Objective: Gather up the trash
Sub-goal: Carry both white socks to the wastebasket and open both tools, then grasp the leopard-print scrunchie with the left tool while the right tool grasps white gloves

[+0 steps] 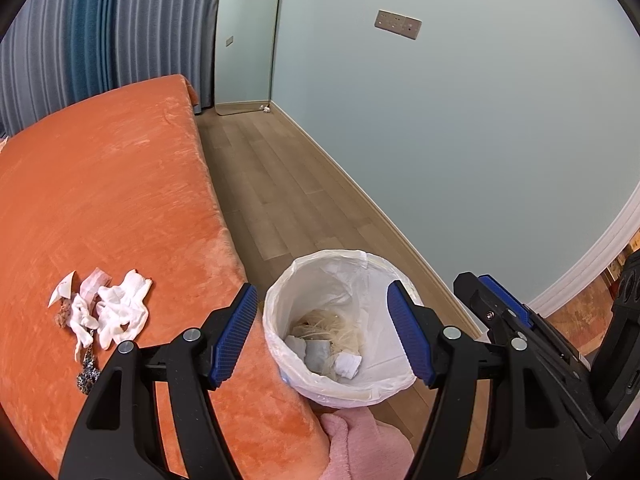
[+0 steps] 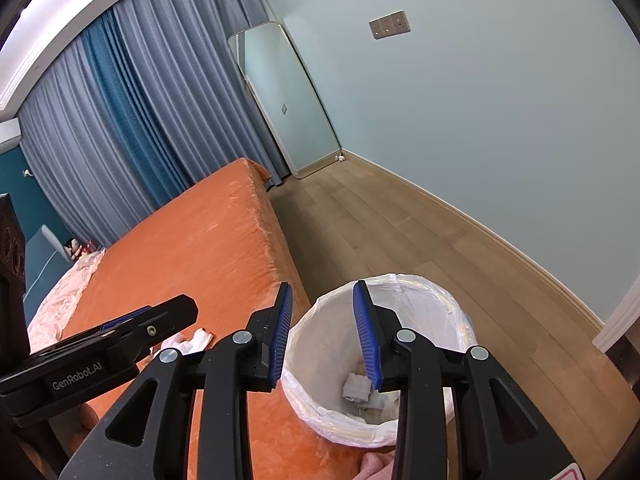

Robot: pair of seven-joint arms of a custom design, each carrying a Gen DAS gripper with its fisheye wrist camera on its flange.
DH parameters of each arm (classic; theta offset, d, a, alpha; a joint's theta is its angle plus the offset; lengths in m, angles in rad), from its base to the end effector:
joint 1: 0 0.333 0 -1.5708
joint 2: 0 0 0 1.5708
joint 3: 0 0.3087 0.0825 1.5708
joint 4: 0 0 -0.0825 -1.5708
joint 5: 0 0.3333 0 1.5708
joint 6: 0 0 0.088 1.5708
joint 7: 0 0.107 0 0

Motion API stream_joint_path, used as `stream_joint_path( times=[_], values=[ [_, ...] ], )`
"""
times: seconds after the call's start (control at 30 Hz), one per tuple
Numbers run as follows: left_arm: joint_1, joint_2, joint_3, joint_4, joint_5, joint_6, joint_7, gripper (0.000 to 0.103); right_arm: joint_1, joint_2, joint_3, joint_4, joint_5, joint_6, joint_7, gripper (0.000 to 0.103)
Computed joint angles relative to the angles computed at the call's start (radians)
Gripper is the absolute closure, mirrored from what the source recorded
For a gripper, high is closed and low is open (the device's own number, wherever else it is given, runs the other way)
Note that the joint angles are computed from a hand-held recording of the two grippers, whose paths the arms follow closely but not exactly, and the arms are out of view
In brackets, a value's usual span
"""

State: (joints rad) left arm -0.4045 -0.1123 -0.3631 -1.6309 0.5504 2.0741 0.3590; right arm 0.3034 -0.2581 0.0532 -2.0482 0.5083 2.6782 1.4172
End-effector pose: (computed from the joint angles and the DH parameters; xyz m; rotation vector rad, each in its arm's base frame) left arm 0.3756 -0.3445 0.7089 -2.0511 1.5106 -0.8580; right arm 0.4557 0.1575 0.6575 -1.6802 1.4242 -0.2844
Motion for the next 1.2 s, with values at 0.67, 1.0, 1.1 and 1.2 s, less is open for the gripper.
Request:
stream_joint_path(
  times=[0.67,1.0,1.1,1.2],
  values=[
    [0.079,-0.229,0.012,-0.254,-0.075,0.030,-0.070,0.039,0.058,0.007,0.044,0.020,-0.027,-0.016,-0.006,0.062],
    [0.120,-0.392,0.031,-0.433,-0.145,0.028,-0.104,0.032,0.102,0.024,0.086,0.034,-0.071,-0.030,0.018,0.057],
    [0.128,-0.443,0.036,-0.489,-0.163,0.016,-0.110,0.029,0.118,0.037,0.097,0.039,-0.085,-0.035,0.019,0.056],
    [0.130,-0.495,0.049,-0.551,-0.192,0.002,-0.112,0.029,0.135,0.052,0.113,0.043,-0.103,-0.038,0.028,0.052]
  ],
)
